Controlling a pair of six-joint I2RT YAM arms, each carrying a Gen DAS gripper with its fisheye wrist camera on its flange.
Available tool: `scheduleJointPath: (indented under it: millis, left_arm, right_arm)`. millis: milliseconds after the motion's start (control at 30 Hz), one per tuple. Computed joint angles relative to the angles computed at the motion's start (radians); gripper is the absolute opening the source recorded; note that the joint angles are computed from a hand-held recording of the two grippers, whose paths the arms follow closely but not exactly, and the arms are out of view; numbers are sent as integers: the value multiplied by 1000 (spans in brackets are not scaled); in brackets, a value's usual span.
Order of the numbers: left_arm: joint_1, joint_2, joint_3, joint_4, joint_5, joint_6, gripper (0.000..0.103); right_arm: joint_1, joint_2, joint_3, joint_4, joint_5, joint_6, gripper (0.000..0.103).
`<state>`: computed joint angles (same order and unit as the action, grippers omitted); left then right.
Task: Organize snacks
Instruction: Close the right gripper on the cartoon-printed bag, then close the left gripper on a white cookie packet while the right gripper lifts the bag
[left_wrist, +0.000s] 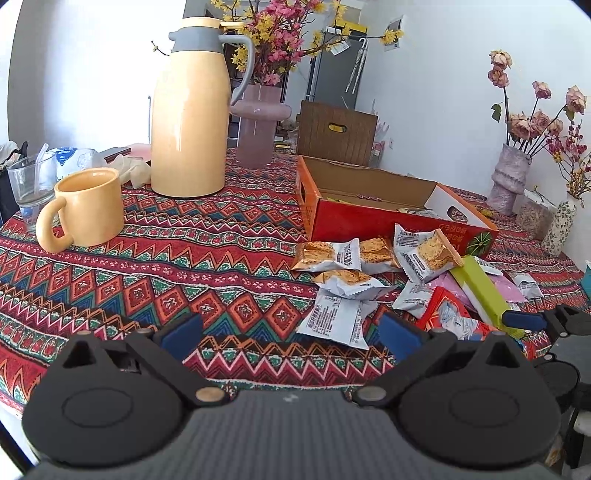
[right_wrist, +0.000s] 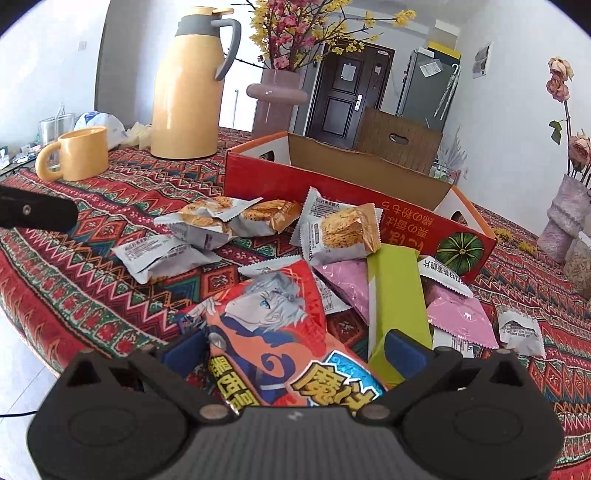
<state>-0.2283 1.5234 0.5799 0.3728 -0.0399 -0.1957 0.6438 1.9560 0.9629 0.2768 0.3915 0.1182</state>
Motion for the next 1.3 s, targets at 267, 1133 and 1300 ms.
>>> scheduleJointPath:
  millis: [267,1133,1300]
  left_arm:
    - [-28,60,63,-8,6,9,103]
    - [-83,108,141,-74,-54,2,103]
    - [-89,119,156,-90,-70,-2,103]
  right_arm:
    - [-29,-4,-25,55,-50,-31,86]
    - [-67,-22,-82,123,-165,-96,58]
    - [-76,-47,-119,166,-186,-63,55]
